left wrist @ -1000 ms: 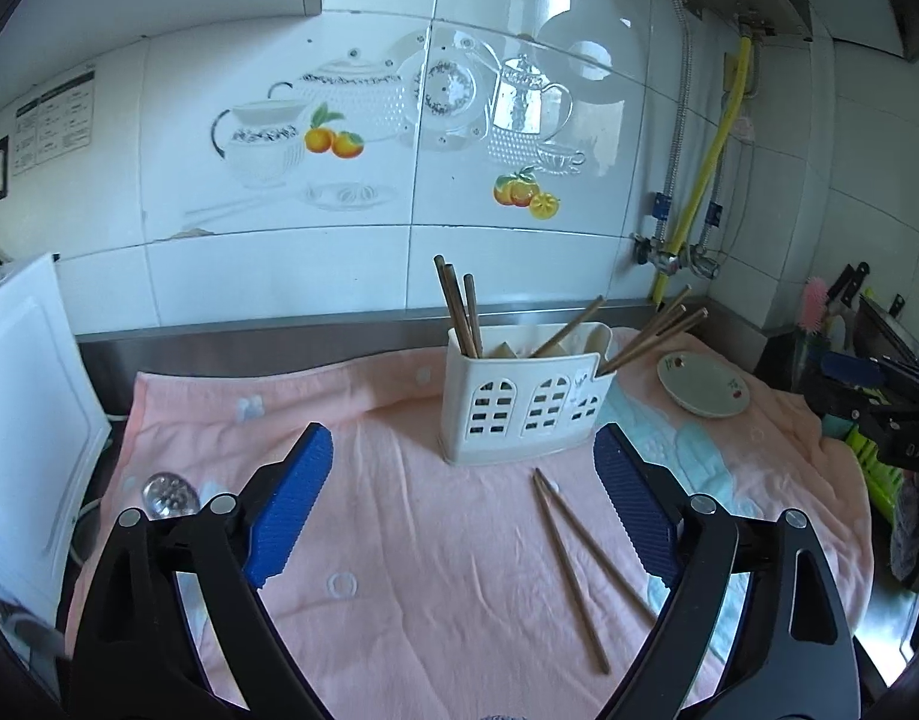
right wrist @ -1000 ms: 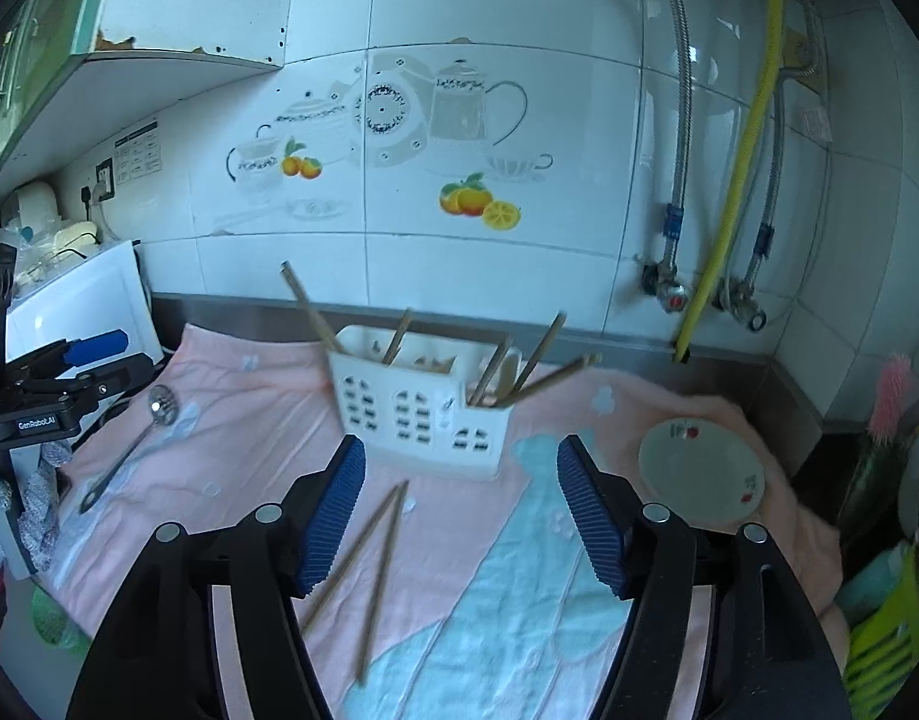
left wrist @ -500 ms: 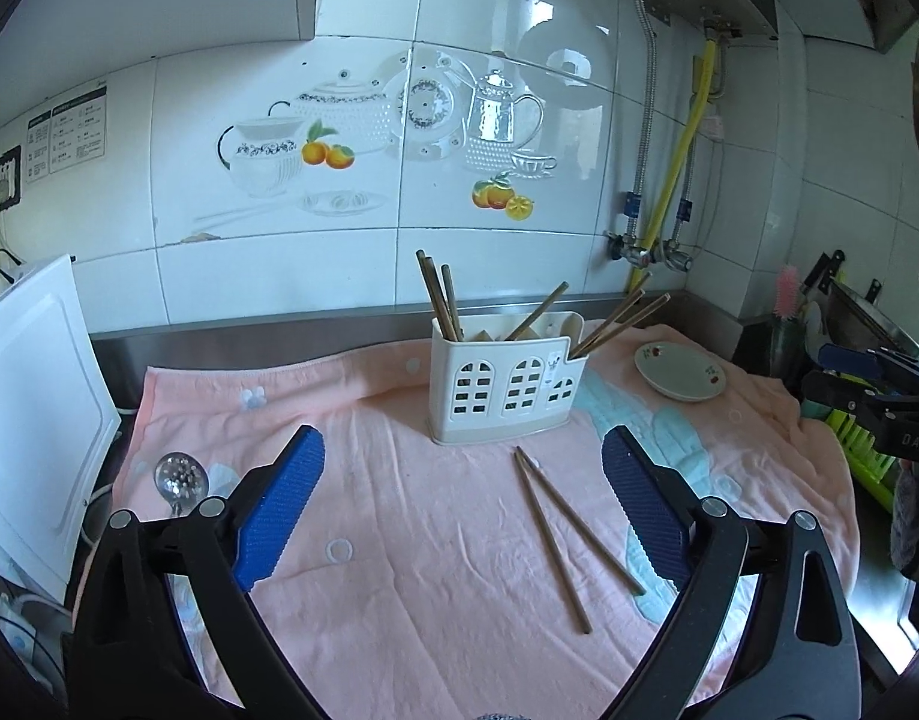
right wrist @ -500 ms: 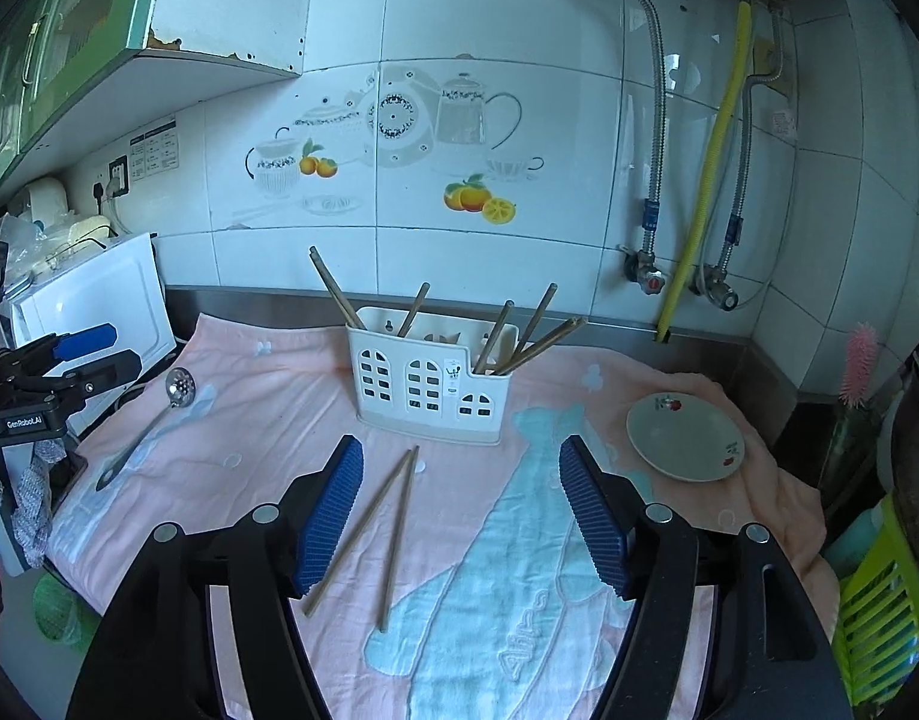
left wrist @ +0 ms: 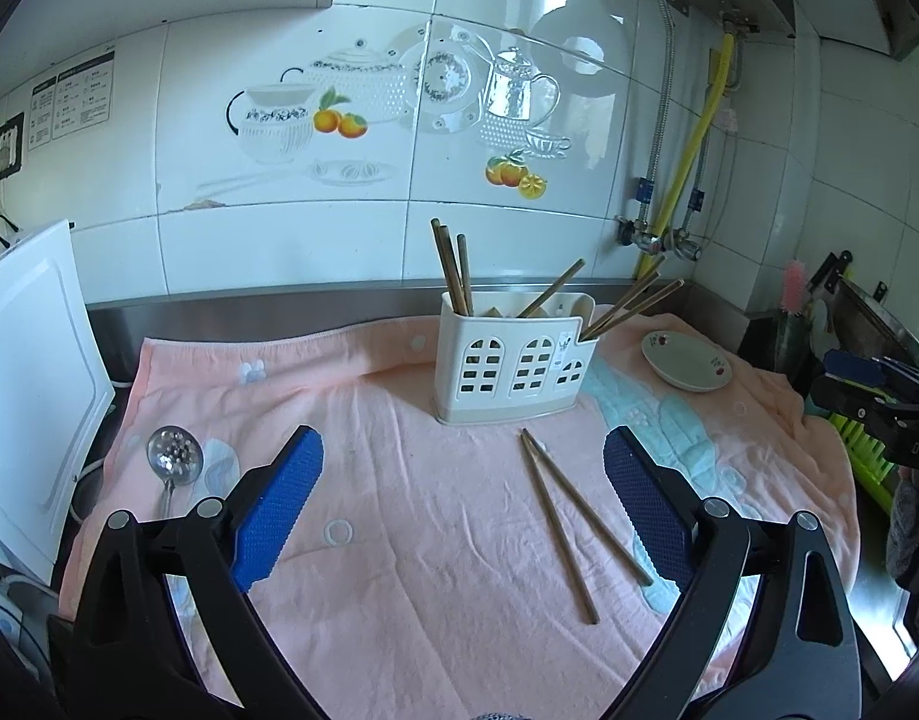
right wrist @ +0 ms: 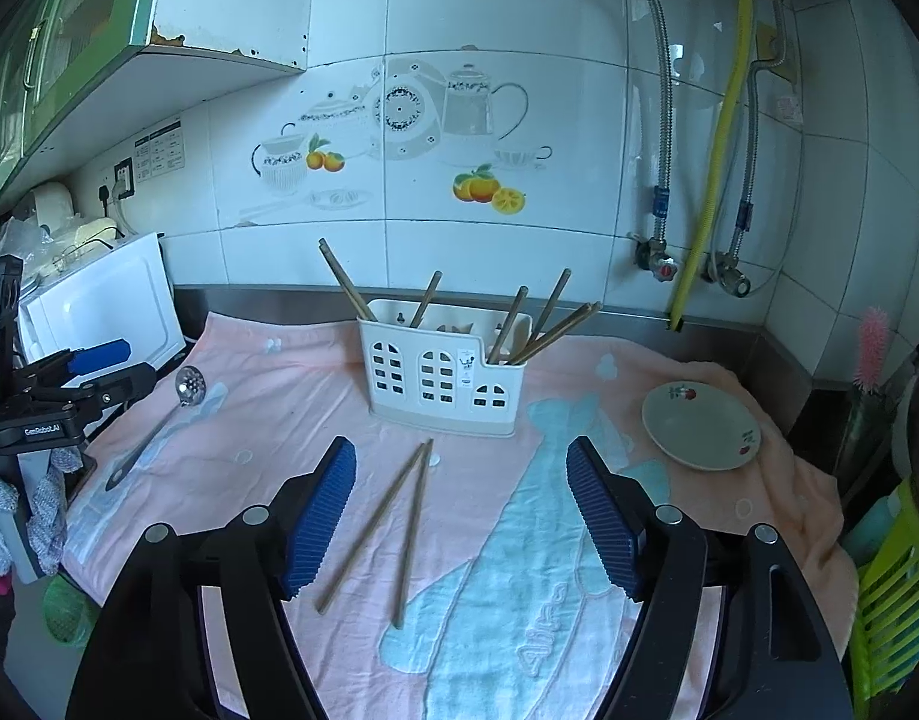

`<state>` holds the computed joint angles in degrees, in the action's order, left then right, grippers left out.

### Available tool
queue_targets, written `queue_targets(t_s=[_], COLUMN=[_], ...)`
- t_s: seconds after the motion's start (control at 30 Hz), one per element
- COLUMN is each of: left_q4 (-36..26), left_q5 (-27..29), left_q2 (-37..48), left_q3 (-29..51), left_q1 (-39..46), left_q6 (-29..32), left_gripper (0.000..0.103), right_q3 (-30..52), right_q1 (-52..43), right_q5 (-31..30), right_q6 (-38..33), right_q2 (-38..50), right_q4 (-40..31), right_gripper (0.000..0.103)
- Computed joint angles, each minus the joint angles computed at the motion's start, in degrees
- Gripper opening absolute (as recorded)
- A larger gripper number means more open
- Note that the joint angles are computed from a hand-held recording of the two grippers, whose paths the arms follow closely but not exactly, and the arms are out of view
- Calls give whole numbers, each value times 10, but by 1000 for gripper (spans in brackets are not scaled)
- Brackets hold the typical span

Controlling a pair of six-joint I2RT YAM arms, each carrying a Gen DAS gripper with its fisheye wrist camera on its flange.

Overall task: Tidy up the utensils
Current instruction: 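Withdraw both tools from the holder above the last two chopsticks, then lower the right tool onto a loose chopstick and close on it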

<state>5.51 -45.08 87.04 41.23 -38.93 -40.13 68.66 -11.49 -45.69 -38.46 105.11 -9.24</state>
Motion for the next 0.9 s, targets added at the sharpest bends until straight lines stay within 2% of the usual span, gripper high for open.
queue_targets(t_s=[0.43, 0.67, 0.9], left_q4=[22, 79, 127], left_q5=[22, 39, 74], left_q2=[13, 53, 117], left_q3=[-10, -21, -24], left_q1=[8, 18, 44], left_q6=[-11, -22, -41], left_gripper=[95, 95, 95], right_q3=[10, 43, 59], right_q1=[3, -2, 11], right_q5=[-4, -17, -7], right_q6=[-2, -3, 12], right_q2=[11, 52, 112], right_q4=[-2, -21, 5], right_gripper=[72, 72, 72])
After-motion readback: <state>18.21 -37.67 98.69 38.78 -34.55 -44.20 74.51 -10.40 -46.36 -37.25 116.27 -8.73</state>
